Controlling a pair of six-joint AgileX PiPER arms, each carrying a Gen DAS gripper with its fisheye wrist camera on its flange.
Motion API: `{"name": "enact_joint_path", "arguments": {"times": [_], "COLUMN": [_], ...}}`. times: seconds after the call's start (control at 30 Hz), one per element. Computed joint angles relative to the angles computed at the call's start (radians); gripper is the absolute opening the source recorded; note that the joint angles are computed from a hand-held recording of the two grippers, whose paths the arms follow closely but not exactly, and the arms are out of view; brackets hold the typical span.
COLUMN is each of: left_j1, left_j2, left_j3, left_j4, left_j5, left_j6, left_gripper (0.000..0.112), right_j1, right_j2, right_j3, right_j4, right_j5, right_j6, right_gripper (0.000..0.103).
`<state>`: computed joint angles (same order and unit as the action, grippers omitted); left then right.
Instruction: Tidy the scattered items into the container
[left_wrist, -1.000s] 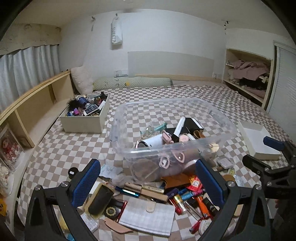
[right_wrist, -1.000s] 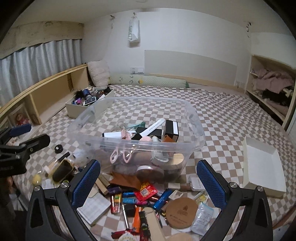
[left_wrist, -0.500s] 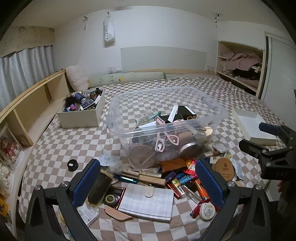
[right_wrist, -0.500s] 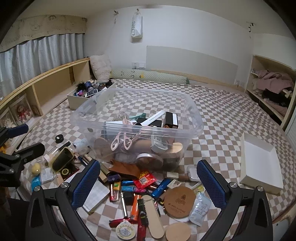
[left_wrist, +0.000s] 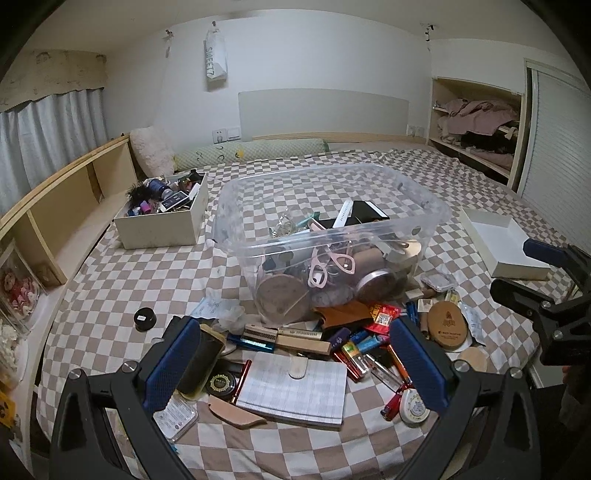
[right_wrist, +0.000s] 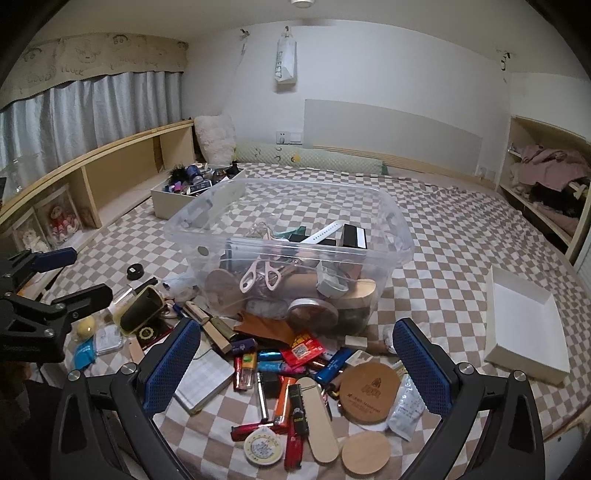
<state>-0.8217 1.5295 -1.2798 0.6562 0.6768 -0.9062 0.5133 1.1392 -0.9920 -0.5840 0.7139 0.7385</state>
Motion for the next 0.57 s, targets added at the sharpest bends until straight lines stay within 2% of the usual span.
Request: {"name": "enact_joint_path", "arguments": {"times": [0.57], "left_j1": [-0.006], "left_j2": [-0.011], "left_j3": [0.015], "left_j4": [0.011], "left_j5": [-0.001], "left_j6": [-0.016], "left_gripper": [0.103], "right_j1": [0.006], "right_j2": [0.004], "right_j3": [0.007], "right_j4": [0.003], "right_j5": [-0.001], "right_j6": [0.000], "right_gripper": [0.103]}}
